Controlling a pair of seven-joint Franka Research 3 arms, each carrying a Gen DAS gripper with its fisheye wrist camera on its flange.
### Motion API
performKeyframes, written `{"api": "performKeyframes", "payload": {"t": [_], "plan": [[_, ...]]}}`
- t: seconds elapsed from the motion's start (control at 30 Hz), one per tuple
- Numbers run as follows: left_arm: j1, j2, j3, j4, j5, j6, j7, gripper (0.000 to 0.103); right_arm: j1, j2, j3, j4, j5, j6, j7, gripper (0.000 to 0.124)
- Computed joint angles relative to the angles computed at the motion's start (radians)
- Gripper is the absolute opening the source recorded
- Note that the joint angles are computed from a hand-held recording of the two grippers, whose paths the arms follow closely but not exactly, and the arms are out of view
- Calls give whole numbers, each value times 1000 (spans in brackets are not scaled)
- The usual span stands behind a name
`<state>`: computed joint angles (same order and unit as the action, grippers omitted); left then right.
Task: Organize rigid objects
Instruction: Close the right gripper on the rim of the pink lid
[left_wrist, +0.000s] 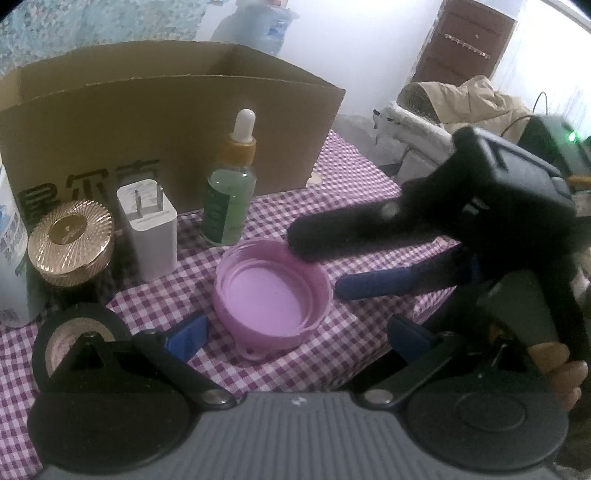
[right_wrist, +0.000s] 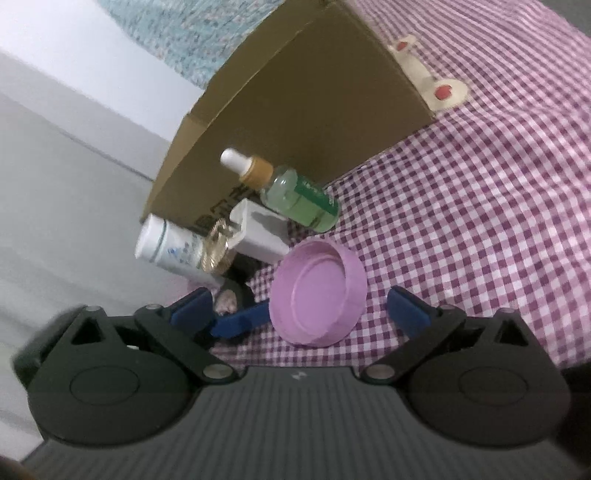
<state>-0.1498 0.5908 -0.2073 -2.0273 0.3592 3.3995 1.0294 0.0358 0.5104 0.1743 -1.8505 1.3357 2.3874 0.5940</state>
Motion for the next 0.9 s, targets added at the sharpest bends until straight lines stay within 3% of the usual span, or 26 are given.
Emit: {"api": "performKeyframes", "payload": {"t": [0.23,0.47,0.6,0.7,0.9], "plan": [[8,3,-2,-7,6,21,-13,103,-54,29,0,13,71,-94,2,101],[-36,-6,38,-14,-11,20,6,103,-36,-5,-9,-31,106,-37,-35,100],[-40,-7,39,-11,-21,15,5,103,0,-40,-15,-68,106,57,-89,91],[-92,-21,84,-15,-58,-3,1,99,32,-74,-13,-103,134,162,-168,85],[-294,-31,276,-3,-142,-45,50,87,76,-94,-12,-131,182,273,-289,67]]}}
